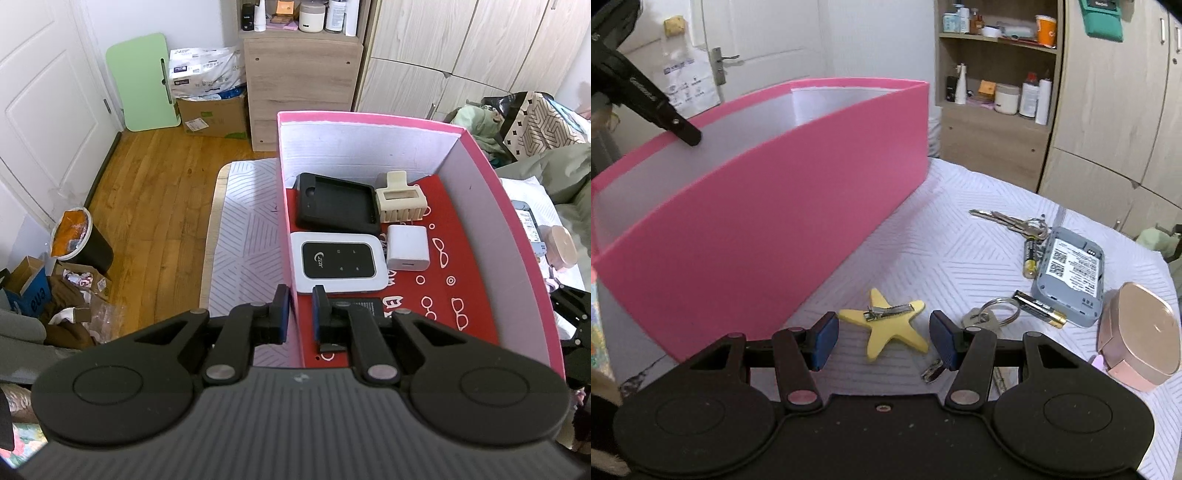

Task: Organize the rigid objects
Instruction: 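Return right gripper to the bed and grasp the yellow star keychain, then carry the yellow star keychain into the pink box and release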

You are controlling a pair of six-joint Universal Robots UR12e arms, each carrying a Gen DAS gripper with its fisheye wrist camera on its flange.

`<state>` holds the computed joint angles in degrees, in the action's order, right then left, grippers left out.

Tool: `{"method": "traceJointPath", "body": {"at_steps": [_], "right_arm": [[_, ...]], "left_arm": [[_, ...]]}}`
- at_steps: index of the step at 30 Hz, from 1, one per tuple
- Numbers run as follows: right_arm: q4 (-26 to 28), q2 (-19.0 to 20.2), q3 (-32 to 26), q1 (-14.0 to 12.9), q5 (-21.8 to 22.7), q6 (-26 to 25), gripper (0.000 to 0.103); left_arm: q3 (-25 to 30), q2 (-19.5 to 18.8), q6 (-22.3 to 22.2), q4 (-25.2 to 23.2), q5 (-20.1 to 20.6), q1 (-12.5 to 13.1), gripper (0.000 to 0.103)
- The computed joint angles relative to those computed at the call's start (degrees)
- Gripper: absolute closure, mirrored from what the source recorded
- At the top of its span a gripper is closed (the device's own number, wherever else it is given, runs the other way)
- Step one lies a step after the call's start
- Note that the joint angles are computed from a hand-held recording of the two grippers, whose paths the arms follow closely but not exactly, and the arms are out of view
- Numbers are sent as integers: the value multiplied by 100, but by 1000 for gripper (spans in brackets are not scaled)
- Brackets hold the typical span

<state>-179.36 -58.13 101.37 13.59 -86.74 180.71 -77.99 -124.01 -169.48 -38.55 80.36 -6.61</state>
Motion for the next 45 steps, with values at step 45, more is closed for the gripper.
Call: {"method": "traceJointPath", "body": {"at_steps": [45], "right_arm": [[4848,778,-2919,157,1983,-2295,69]], "left_arm": [[12,-9,3,-57,-124,27,92]]}}
